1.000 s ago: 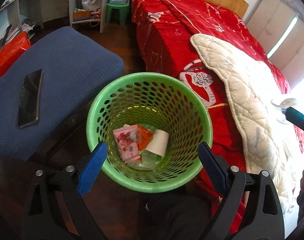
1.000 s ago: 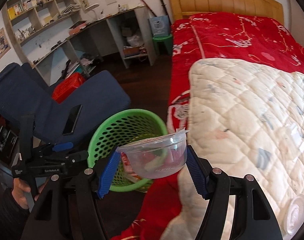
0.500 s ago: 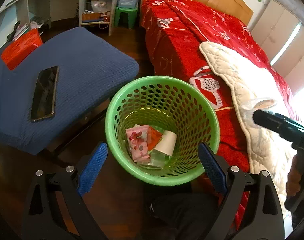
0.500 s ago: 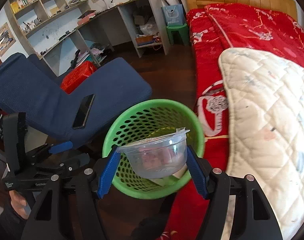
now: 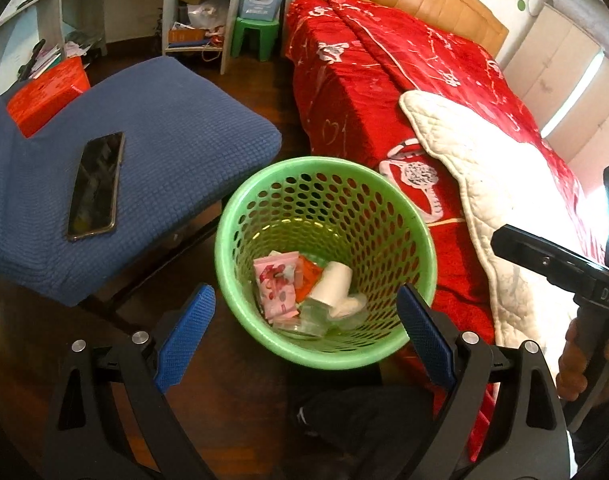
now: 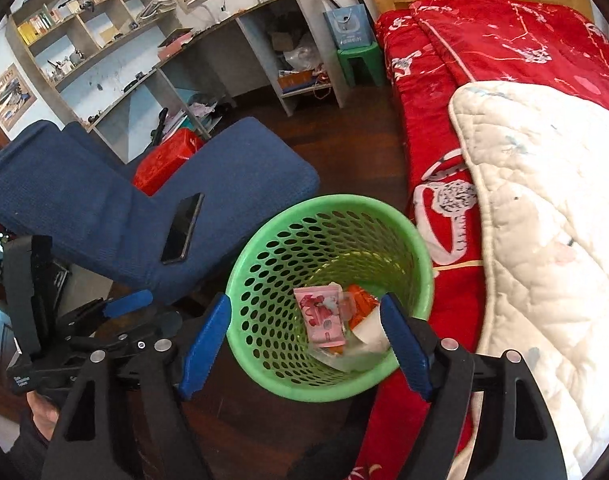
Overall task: Collect trash
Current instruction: 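Drop the clear lid into the wastebasket with the left gripper while the right drops the clear cup, then grasp the white plastic lid with the right gripper while the left grasps the clear container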
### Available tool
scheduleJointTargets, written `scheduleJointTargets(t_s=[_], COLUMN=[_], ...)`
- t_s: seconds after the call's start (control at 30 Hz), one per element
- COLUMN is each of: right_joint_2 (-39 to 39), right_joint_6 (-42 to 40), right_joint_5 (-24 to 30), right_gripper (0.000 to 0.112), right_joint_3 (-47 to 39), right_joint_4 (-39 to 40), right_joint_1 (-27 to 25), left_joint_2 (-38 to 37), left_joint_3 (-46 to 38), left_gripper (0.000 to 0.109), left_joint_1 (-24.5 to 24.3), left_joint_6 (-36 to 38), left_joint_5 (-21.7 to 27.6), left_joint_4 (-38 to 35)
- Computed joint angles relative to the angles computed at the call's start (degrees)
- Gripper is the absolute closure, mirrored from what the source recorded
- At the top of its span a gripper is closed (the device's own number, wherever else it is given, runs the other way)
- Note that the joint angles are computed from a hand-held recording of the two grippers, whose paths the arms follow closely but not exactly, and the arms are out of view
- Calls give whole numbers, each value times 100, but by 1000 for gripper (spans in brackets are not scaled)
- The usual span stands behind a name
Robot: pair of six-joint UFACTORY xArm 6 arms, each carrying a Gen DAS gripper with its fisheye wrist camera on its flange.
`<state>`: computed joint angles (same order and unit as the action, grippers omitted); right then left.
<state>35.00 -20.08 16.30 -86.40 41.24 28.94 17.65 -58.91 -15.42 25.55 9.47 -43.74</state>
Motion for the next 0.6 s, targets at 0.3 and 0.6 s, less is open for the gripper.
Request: scheduleJointTargets(t_s=[0.3,0.6], right_joint_2=[-940,-2033], right_joint_6=[-32,1520], right_joint_5=[-601,-1395], right_gripper=[35,30], right_joint_3=[1300,3017], right_joint_4=[160,-1557], right_joint_1=[-162,-721], left_joint_2=[-61,-21], left_joint_3=[-42,-188], left_gripper=[18,18], left_joint_1=[-276,-629], left_joint_6=[-26,-32], left_joint_5=[-3,59], left_joint_4=[40,102])
